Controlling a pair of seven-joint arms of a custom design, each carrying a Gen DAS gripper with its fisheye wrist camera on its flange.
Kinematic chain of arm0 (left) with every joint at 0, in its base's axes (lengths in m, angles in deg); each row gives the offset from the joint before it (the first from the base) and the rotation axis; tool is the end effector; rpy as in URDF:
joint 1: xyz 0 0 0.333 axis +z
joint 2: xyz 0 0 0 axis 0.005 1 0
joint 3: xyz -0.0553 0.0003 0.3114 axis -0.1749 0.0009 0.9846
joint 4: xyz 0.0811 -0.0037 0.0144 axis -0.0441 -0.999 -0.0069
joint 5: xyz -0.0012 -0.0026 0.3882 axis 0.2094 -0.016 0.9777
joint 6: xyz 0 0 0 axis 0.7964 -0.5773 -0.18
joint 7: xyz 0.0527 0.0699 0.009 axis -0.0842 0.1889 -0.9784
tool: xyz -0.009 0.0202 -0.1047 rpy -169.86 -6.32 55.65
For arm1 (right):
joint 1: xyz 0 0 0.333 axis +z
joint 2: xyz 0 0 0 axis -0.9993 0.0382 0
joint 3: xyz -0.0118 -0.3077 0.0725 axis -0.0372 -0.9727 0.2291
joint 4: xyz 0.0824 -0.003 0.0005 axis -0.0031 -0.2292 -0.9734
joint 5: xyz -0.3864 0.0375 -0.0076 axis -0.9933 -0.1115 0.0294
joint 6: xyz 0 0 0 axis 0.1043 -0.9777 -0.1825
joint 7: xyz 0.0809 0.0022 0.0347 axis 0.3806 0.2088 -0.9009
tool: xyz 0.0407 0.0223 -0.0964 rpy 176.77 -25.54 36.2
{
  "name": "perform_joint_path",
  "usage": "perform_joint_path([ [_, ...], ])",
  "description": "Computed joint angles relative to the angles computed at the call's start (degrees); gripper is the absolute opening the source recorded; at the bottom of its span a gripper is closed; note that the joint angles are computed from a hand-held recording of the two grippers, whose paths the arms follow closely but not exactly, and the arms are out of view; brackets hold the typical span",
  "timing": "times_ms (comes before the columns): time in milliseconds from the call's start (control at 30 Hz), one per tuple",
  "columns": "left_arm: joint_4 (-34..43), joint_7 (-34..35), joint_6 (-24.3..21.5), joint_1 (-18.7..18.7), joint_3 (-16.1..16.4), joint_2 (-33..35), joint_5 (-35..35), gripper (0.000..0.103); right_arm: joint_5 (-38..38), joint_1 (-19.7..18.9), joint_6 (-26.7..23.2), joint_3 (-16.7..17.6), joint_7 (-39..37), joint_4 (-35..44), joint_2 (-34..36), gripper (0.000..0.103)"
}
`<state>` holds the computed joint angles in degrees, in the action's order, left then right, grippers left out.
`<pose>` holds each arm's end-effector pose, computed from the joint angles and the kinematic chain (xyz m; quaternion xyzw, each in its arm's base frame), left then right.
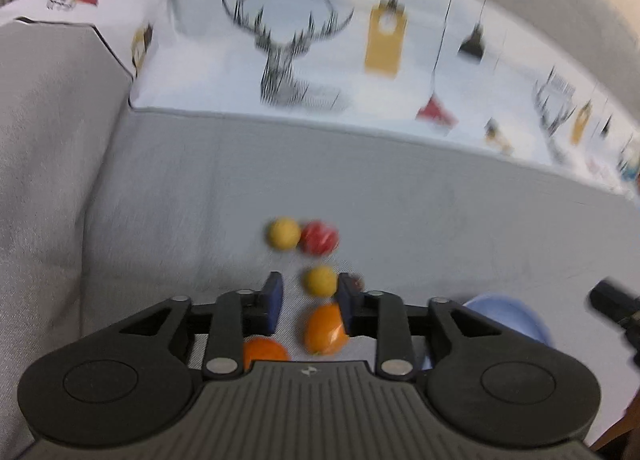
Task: Organize fruits
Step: 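Grasp a mandarin with the left gripper while the right grasps a dark red date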
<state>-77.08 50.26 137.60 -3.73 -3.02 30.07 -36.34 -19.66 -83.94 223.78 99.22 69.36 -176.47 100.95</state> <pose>0.6771 -0.1117 0.4412 -0.7791 0.5581 -0.2098 0.1938 0.6962 0.1155 0.4364 -0.7654 0.4886 -0.1520 0.3902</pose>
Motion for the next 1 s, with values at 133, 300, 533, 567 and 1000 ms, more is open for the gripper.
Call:
perform_joint_path([
  [133, 2.6, 5.6, -2.7, 1.4, -2.2, 2.1, -4.4, 0.058, 0.1, 0.1, -2.0, 0.5, 0.5, 1.5, 0.9, 0.023],
  [300, 5.3, 10.2, -7.3, -0.1, -2.1, 4.4, -3.9, 0.061, 0.8, 0.6, -3.8, 1.0, 0.7, 3.1, 1.9, 0.024],
  [533, 8.4, 12.7, -11.2, -1.8, -1.2, 6.9, -2.4, 0.047, 0.4, 1.9, -6.3, 1.1, 4.6, 6.4, 4.5, 0.027],
  [567, 8.6, 12.5, -11.8, -1.9, -1.1, 7.0, -2.4, 0.044, 0.2, 2.0, -6.8, 1.2, 5.2, 7.2, 5.1, 0.027],
  [1000, 3.1, -6.6, -8.2, -1.4, 2.7, 2.6, 2.5, 0.033, -10.3, 6.4, -18.9, 0.3, 18.2, 25.9, 19.3, 0.029],
])
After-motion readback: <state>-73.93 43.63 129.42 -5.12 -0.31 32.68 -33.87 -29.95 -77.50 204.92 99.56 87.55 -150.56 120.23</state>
